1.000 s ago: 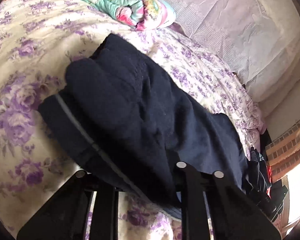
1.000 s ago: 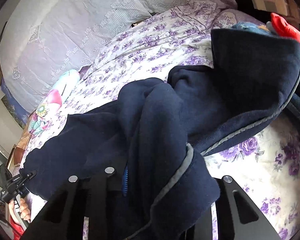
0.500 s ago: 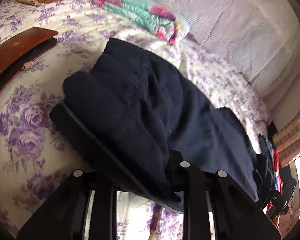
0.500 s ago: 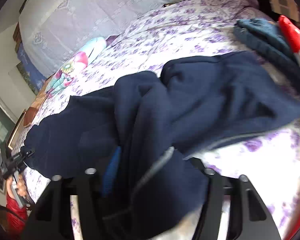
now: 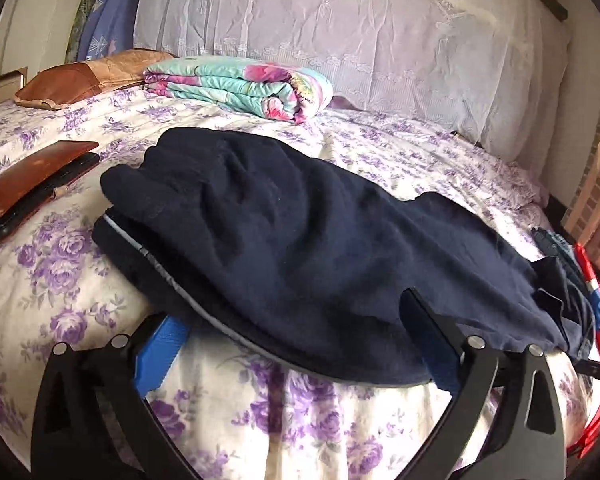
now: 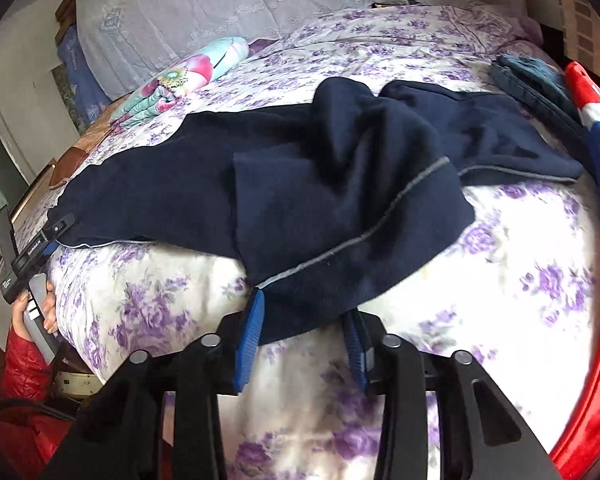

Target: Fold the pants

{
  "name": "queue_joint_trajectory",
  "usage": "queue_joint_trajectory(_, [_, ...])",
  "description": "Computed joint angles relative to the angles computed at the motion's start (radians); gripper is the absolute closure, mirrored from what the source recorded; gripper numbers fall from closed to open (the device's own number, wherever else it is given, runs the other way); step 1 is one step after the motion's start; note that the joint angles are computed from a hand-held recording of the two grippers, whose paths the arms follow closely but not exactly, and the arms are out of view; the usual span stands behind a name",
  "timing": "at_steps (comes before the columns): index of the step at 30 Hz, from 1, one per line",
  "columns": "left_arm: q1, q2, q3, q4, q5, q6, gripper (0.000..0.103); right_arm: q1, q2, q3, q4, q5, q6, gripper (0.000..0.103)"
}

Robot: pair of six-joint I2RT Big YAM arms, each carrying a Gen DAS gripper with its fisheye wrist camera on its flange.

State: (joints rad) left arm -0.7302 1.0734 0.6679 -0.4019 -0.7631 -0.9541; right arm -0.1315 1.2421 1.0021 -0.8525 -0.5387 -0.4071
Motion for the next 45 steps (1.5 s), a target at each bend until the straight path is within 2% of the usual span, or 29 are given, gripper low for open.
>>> queue_joint_trajectory(1, [-0.019, -0.001, -0.004, -0.007, -0.022, -0.004, 0.005, 0.010, 0.010, 0.018, -0.016, -0.032, 0.003, 0.077])
queue_joint_trajectory(3, [-0.053, 0.039, 0.023, -0.075, -0.078, -0.019, 0.005, 0.028, 0.025, 0.068, -0.033, -0.137, -0.003, 0.080])
queue_joint_trajectory(4, [-0.067, 0.066, 0.049, -0.134, -0.109, -0.037, 0.005, 0.029, 0.031, 0.098, 0.005, -0.181, 0.025, 0.081])
queue_joint_trajectory(5, [-0.079, 0.093, 0.079, -0.178, -0.129, -0.058, 0.005, 0.025, 0.036, 0.119, 0.066, -0.183, 0.093, 0.081])
queue_joint_trajectory(6, [-0.077, 0.101, 0.088, -0.197, -0.131, -0.066, 0.005, 0.006, 0.057, 0.153, 0.139, -0.164, 0.201, 0.081])
queue_joint_trajectory(8, [-0.074, 0.091, 0.084, -0.203, -0.118, -0.082, 0.005, -0.037, 0.114, 0.215, 0.247, -0.005, 0.385, 0.080])
queue_joint_trajectory(9, [-0.075, 0.084, 0.079, -0.201, -0.114, -0.086, 0.005, -0.058, 0.131, 0.229, 0.269, 0.082, 0.434, 0.076])
queue_joint_trajectory(10, [-0.077, 0.079, 0.075, -0.200, -0.114, -0.087, 0.005, -0.086, 0.142, 0.237, 0.270, 0.096, 0.451, 0.076])
queue_joint_trajectory(11, [-0.082, 0.077, 0.071, -0.202, -0.118, -0.084, 0.005, -0.117, 0.139, 0.229, 0.258, 0.053, 0.437, 0.076])
queue_joint_trajectory(12, [-0.089, 0.079, 0.071, -0.207, -0.124, -0.082, 0.005, -0.131, 0.121, 0.209, 0.252, 0.050, 0.411, 0.075])
queue_joint_trajectory(13, [-0.093, 0.084, 0.071, -0.213, -0.131, -0.078, 0.005, -0.140, 0.088, 0.170, 0.259, 0.075, 0.371, 0.064])
queue_joint_trajectory(15, [-0.096, 0.100, 0.083, -0.231, -0.140, -0.082, 0.005, -0.143, 0.039, 0.103, 0.279, 0.119, 0.295, 0.052])
queue_joint_trajectory(20, [-0.086, 0.101, 0.090, -0.241, -0.121, -0.083, 0.005, -0.077, 0.010, 0.053, 0.294, 0.189, 0.129, 0.050])
queue_joint_trajectory(21, [-0.088, 0.101, 0.091, -0.245, -0.121, -0.087, 0.005, -0.048, 0.011, 0.058, 0.319, 0.217, 0.107, 0.046])
queue_joint_trajectory(23, [-0.091, 0.095, 0.090, -0.252, -0.117, -0.097, 0.005, 0.008, 0.033, 0.087, 0.362, 0.258, 0.049, 0.025])
queue_joint_trajectory(24, [-0.093, 0.091, 0.089, -0.257, -0.115, -0.103, 0.005, 0.031, 0.060, 0.113, 0.365, 0.280, 0.014, 0.011])
queue_joint_trajectory(26, [-0.097, 0.086, 0.093, -0.273, -0.105, -0.109, 0.005, 0.067, 0.113, 0.164, 0.352, 0.303, -0.043, 0.009])
queue_joint_trajectory(27, [-0.099, 0.082, 0.094, -0.283, -0.098, -0.110, 0.005, 0.078, 0.143, 0.195, 0.316, 0.291, -0.070, 0.009])
queue_joint_trajectory(28, [-0.101, 0.078, 0.096, -0.291, -0.092, -0.111, 0.005, 0.085, 0.163, 0.214, 0.281, 0.287, -0.088, 0.014])
queue_joint_trajectory(29, [-0.103, 0.070, 0.096, -0.299, -0.082, -0.112, 0.005, 0.087, 0.177, 0.224, 0.246, 0.279, -0.099, 0.027])
queue_joint_trajectory(30, [-0.104, 0.060, 0.094, -0.303, -0.072, -0.112, 0.005, 0.075, 0.187, 0.239, 0.191, 0.236, -0.105, 0.076])
queue_joint_trajectory(31, [-0.107, 0.051, 0.091, -0.305, -0.065, -0.111, 0.005, 0.060, 0.176, 0.229, 0.169, 0.206, -0.089, 0.093])
queue_joint_trajectory(33, [-0.113, 0.026, 0.082, -0.311, -0.045, -0.110, 0.005, -0.020, 0.105, 0.169, 0.207, 0.093, -0.016, 0.094])
queue_joint_trajectory(35, [-0.118, -0.005, 0.069, -0.311, -0.019, -0.107, 0.005, -0.126, 0.047, 0.111, 0.245, 0.026, 0.088, 0.094])
queue_joint_trajectory(37, [-0.115, -0.038, 0.053, -0.295, 0.010, -0.106, 0.005, -0.208, 0.035, 0.062, 0.253, 0.019, 0.157, 0.094])
queue_joint_trajectory(38, [-0.114, -0.051, 0.046, -0.284, 0.020, -0.109, 0.005, -0.230, 0.045, 0.044, 0.233, 0.037, 0.146, 0.095])
queue_joint_trajectory(39, [-0.107, -0.072, 0.034, -0.264, 0.038, -0.110, 0.005, -0.241, 0.055, 0.028, 0.222, 0.051, 0.124, 0.096])
queue_joint_trajectory(42, [-0.065, -0.141, -0.008, -0.180, 0.107, -0.121, 0.005, -0.236, 0.029, -0.025, 0.298, 0.061, 0.119, 0.096])
queue_joint_trajectory(45, [-0.004, -0.210, -0.049, -0.097, 0.173, -0.167, 0.005, -0.214, 0.056, -0.004, 0.287, 0.049, 0.152, 0.096])
